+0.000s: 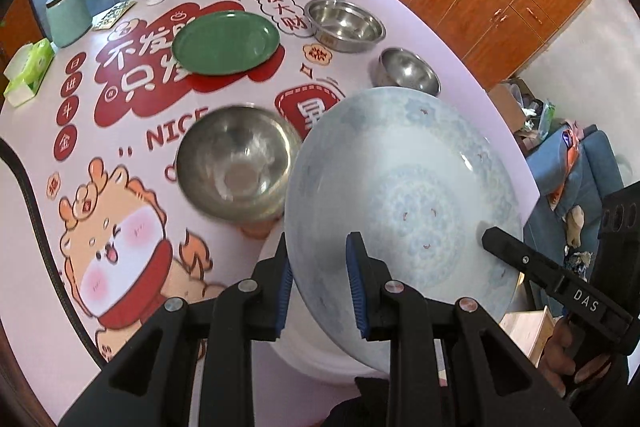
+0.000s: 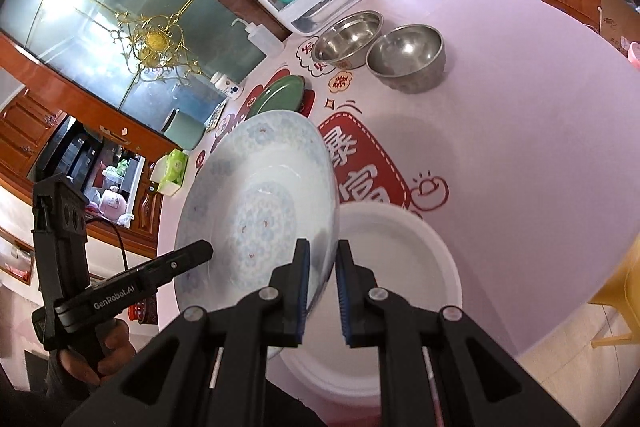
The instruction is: Organize plates and bowls
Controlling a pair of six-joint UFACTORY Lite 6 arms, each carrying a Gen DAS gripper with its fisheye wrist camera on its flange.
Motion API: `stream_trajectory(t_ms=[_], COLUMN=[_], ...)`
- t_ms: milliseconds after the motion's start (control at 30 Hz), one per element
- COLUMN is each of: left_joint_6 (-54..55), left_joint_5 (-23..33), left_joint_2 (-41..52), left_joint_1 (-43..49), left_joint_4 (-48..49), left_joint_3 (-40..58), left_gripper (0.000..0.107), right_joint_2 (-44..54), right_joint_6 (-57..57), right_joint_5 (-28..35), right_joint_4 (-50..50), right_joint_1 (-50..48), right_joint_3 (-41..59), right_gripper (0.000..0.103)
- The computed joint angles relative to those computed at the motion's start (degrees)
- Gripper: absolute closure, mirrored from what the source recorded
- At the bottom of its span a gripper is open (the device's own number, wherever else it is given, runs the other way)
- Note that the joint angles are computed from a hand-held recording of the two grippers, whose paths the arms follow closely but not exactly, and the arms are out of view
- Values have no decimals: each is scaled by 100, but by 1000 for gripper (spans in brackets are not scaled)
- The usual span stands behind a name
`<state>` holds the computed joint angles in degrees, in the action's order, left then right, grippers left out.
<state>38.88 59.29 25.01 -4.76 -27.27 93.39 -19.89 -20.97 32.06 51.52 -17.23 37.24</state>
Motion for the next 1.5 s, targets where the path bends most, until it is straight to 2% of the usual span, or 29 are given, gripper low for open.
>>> stream_trajectory(t_ms=[300, 467, 633, 867, 1033, 1300, 1500], left_joint_6=[479, 502, 447, -671, -1359, -2989, -3738], left_joint_5=[-168, -453, -914, -1675, -2138, -2866, -3166], left_joint_2=[-888, -1176, -1490, -1621, -1710, -1710, -1473], left_joint_1=[322, 316, 279, -119, -352, -858, -1058], left_joint_4=[-84, -57, -196, 116, 184, 1089, 1434], left_joint_3=[-1347, -1957, -2674, -3492, -3915, -4301, -4402], left_gripper=[84, 84, 84, 84, 84, 84, 83], right_joint_2=[-930, -863, -228, 1140, 1883, 2710, 3116], right_joint_6=[906, 621, -540, -1595, -2039, -2561, -2797], right_joint_5=[56, 240, 655, 1089, 1180, 1221, 1120], right_joint_4=[-660, -660, -235, -373, -649, -1041, -1258], right_joint_1=[318, 205, -298, -681, -706, -519, -385], right_joint_3=[-645, -744, -668, -219, 188, 722, 1075], right_gripper=[90, 90, 90, 89, 89, 88, 88])
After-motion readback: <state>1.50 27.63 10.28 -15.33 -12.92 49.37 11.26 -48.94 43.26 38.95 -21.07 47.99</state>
